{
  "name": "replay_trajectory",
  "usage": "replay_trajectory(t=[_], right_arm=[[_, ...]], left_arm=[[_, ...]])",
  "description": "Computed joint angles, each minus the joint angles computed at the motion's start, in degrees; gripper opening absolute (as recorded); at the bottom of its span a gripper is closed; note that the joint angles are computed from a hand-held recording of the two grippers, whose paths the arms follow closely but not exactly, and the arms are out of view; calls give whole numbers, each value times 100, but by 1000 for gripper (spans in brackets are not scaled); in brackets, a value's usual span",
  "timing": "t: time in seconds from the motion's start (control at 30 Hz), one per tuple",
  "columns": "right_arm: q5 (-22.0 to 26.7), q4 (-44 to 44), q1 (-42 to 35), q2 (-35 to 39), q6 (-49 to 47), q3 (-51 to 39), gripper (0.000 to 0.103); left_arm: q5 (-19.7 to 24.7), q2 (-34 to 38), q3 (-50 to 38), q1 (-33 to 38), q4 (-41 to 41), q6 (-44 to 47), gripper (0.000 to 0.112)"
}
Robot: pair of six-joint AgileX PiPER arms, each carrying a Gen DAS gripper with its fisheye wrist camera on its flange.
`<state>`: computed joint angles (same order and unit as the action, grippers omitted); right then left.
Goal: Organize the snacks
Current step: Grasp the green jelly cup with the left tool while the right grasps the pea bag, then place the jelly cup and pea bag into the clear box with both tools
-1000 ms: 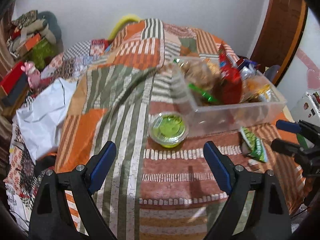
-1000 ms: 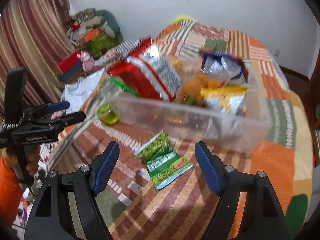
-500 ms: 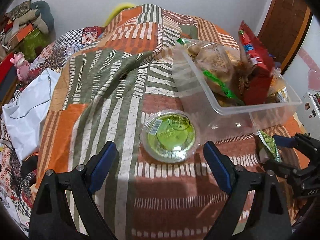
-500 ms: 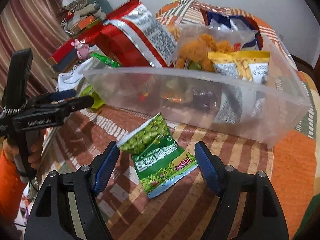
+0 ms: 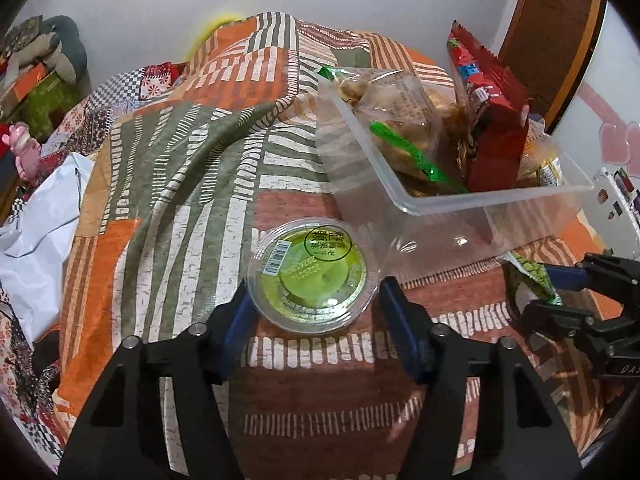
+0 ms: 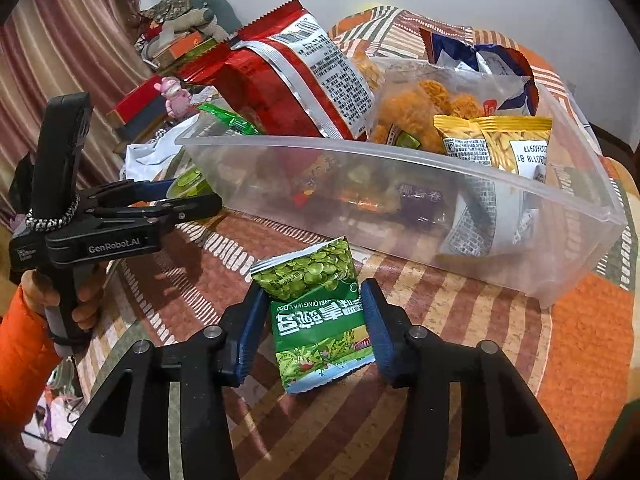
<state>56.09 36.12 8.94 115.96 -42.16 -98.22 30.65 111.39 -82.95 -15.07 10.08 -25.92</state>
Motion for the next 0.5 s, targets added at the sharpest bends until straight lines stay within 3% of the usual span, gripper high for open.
replay_trajectory(t=[0.03,0.07,0.5], right_arm=[[1,14,-16,0,-12,0,44],[-8,30,-26,-21,-25,30,44],[-170,247,-231,-344,-263,352,42]], left_arm=[[7,-10,21,6,59,-62,47],[-7,-24,52,40,-5,-26,45],[-119,-721,869,-193,904,-1069,45]])
